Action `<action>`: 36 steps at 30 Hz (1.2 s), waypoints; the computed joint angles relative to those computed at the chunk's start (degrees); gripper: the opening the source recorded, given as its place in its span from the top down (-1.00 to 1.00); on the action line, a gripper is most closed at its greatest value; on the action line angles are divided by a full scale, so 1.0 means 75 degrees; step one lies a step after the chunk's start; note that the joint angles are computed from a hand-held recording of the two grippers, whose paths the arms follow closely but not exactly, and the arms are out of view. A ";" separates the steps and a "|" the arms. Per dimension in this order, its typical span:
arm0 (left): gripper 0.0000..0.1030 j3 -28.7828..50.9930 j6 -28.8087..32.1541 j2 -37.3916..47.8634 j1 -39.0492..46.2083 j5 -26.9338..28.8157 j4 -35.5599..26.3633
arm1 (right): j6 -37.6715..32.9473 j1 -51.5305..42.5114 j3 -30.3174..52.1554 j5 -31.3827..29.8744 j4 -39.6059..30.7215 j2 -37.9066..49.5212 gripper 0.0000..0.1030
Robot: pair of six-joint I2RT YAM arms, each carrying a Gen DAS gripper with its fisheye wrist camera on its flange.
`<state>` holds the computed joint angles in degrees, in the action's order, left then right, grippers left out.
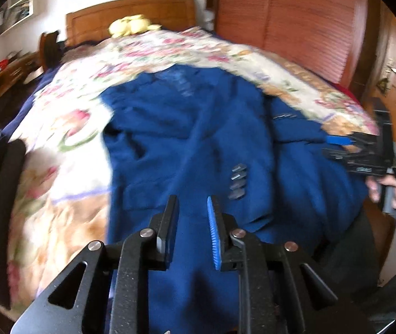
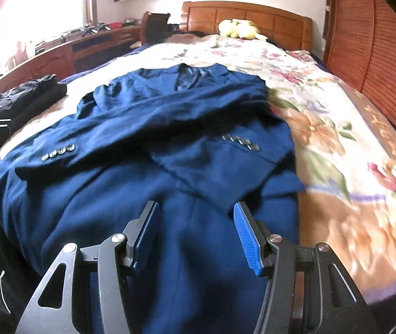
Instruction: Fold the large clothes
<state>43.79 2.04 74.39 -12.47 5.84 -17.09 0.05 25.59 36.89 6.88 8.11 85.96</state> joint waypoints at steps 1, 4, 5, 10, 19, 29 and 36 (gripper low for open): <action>0.58 -0.0086 0.0019 0.0021 0.0173 -0.0058 -0.0022 | 0.0022 -0.0017 -0.0086 0.0037 -0.0054 -0.0090 -0.11; 0.57 -0.0329 0.0099 0.0024 0.0500 -0.0271 -0.0005 | 0.0117 -0.0035 -0.0329 0.0160 -0.0249 -0.0445 -0.11; 0.56 -0.0390 0.0104 0.0080 0.0614 -0.0296 0.0005 | 0.0116 -0.0088 -0.0425 0.0142 -0.0312 -0.0595 -0.11; 0.54 -0.0758 0.0112 0.0063 0.0943 -0.0384 0.0150 | 0.0268 -0.0262 -0.0650 0.0043 -0.0662 -0.1064 -0.11; 0.54 -0.0869 0.0157 0.0290 0.1267 -0.0075 0.0362 | 0.0422 -0.0174 -0.0714 0.0272 -0.1331 -0.1598 -0.11; 0.51 -0.1092 0.0179 0.0714 0.1701 0.0230 0.1169 | 0.0449 -0.0260 -0.1050 0.0308 -0.1842 -0.2383 -0.11; 0.51 -0.0941 0.0055 0.1290 0.1955 0.0527 0.1615 | 0.0578 -0.0427 -0.1298 0.0167 -0.2085 -0.2840 -0.11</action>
<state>36.74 2.45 84.07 2.19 9.80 -4.98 4.38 22.39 27.15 8.13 -7.53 64.66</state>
